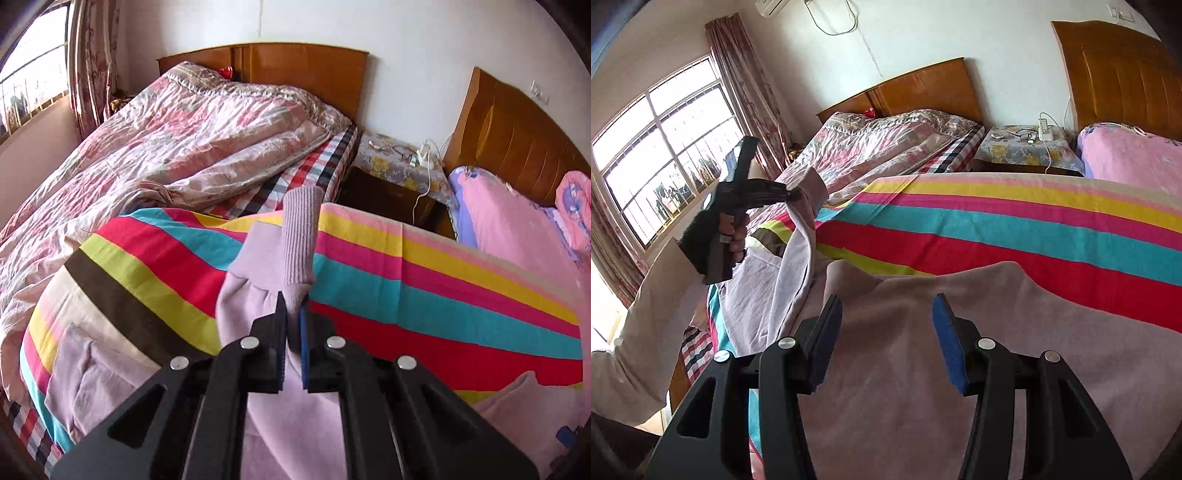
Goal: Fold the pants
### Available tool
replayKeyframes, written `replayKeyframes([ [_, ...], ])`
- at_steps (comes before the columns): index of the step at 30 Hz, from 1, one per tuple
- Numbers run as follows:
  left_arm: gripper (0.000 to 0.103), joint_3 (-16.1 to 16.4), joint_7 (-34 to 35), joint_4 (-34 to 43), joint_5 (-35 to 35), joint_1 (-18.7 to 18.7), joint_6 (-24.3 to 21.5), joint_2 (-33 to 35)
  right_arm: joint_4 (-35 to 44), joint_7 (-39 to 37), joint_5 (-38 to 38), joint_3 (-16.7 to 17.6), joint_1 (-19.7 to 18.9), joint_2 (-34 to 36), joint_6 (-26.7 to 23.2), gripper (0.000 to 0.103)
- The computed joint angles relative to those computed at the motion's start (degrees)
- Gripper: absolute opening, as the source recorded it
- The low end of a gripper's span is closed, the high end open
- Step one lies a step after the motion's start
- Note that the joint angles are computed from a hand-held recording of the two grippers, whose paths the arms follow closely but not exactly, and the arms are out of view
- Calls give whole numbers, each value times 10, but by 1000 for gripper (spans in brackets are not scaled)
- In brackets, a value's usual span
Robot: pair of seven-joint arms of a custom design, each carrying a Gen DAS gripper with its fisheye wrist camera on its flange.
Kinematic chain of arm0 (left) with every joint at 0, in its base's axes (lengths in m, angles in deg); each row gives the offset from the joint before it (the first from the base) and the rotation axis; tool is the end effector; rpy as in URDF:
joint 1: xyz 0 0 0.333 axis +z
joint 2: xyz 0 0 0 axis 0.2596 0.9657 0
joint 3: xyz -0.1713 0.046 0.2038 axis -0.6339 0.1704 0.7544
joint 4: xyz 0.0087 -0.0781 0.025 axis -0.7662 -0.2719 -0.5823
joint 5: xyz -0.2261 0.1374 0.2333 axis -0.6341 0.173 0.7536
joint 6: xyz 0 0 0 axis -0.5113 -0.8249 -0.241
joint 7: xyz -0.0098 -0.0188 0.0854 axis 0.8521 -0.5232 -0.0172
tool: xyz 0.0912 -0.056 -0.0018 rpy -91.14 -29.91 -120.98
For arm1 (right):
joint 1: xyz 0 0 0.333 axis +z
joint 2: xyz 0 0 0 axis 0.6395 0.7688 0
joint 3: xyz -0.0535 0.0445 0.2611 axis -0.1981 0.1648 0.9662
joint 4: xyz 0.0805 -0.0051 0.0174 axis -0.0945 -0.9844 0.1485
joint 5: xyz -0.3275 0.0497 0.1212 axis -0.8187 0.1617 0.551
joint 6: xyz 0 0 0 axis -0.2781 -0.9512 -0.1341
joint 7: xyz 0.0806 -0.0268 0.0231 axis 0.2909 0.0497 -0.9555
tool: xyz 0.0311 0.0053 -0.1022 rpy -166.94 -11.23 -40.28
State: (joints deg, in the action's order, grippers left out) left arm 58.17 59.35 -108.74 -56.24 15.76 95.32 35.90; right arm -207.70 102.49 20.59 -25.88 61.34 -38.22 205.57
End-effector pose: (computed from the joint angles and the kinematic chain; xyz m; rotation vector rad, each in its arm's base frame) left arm 0.5466 -0.0334 0.5882 -1.6648 1.9815 -0.8529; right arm 0.2763 0.1685 0.5219 -1.5192 1.6315 -0.4039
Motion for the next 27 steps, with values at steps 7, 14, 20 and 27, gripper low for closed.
replayKeyframes([
  [7, 6, 154, 195, -138, -157, 34, -34, -166, 142, -58, 0, -3, 57, 201, 33, 50],
  [14, 12, 236, 340, -93, -308, 88, -180, -22, 331, -134, -2, 28, 103, 411, -22, 50],
  [20, 25, 232, 400, -94, -420, 140, -246, 8, 385, -171, -19, 53, 131, 459, -89, 49],
  [27, 20, 193, 410, -105, -463, 192, -268, 11, 440, -162, -72, 60, 145, 518, -115, 28],
])
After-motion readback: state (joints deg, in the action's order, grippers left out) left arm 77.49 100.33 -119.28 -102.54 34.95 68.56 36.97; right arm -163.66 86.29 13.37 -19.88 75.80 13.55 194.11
